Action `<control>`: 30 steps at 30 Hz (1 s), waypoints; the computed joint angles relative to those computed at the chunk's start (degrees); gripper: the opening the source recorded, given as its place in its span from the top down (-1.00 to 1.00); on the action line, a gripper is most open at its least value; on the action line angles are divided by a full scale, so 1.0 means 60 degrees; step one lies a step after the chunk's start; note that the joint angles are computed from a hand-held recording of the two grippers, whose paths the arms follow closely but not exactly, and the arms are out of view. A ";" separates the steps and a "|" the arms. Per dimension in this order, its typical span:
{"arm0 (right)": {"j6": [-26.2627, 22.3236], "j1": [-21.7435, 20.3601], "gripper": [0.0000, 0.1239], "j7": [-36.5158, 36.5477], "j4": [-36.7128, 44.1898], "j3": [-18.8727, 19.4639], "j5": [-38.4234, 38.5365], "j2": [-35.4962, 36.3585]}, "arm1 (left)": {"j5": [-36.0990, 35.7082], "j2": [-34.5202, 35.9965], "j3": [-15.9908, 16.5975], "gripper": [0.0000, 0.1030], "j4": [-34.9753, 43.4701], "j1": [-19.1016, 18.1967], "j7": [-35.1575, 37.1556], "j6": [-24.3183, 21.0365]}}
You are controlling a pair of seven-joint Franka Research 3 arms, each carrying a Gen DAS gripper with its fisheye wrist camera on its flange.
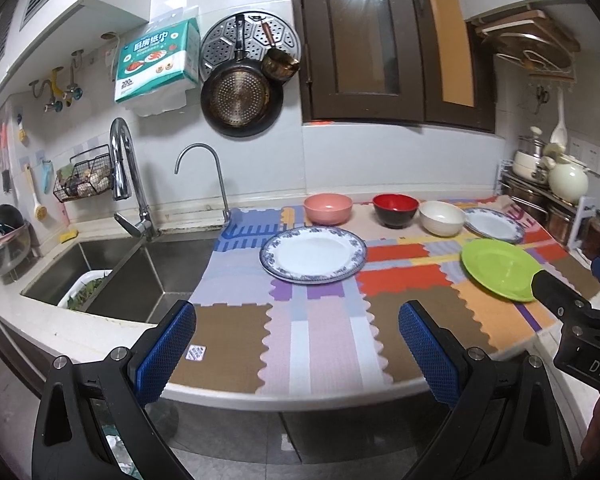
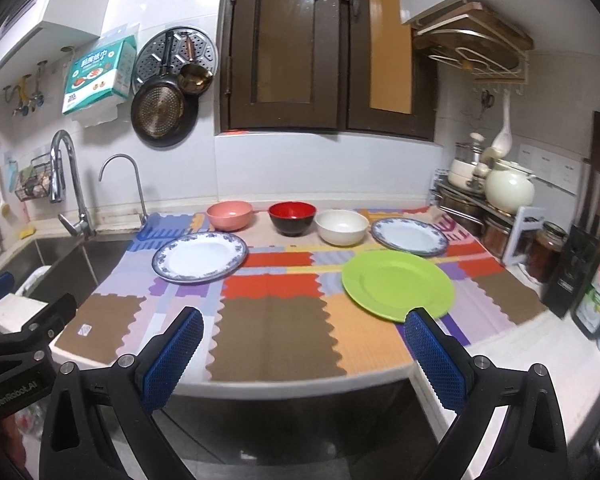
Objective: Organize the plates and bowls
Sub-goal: 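Move both grippers forward to the rim of the blue-and-white plate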
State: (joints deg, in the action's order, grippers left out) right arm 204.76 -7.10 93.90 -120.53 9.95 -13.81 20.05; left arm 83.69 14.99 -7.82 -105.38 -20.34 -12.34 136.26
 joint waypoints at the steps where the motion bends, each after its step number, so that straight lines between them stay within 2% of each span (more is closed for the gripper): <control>1: -0.0145 -0.0320 -0.65 0.0243 0.0309 0.0278 -0.0409 0.0205 | -0.0064 0.0164 0.0078 -1.00 0.0224 -0.0067 0.0020 -0.0115; 5: -0.0723 -0.1366 -0.65 0.0545 0.1500 0.1331 -0.1568 0.1078 | -0.0367 0.0679 0.0153 -1.00 0.0898 -0.0162 0.0197 -0.0494; 7: -0.0988 -0.1722 -0.65 0.0374 0.1931 0.1773 -0.1773 0.1434 | -0.0514 0.0917 0.0227 -1.00 0.1205 -0.0250 0.0313 -0.0642; 11: -0.1687 -0.2724 -0.65 -0.0121 0.2776 0.3070 -0.2185 0.2266 | -0.0819 0.1245 0.0401 -1.00 0.1624 -0.0355 0.0467 -0.0769; 15: -0.2399 -0.3061 -0.65 -0.0749 0.3538 0.3819 -0.2020 0.2947 | -0.1174 0.1626 0.0622 -1.00 0.2152 -0.0346 0.0903 -0.0716; 18: -0.2743 -0.2906 -0.65 -0.1223 0.4175 0.4004 -0.1728 0.3408 | -0.1335 0.1919 0.0838 -1.00 0.2536 -0.0272 0.1176 -0.0572; 21: -0.3153 -0.2416 -0.65 -0.1577 0.4967 0.3875 -0.1318 0.3848 | -0.1302 0.2155 0.1087 -1.00 0.2828 -0.0134 0.1423 -0.0184; 30: -0.4003 0.0230 -0.65 -0.1935 0.8302 0.2124 0.0074 0.5239 | -0.1592 0.2973 0.1789 -0.99 0.4103 0.0377 0.2371 0.0873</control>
State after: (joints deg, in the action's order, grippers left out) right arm 180.74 -5.72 82.29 -70.71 22.69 -13.36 51.48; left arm 74.14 32.83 2.91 -80.77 -18.07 1.89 141.50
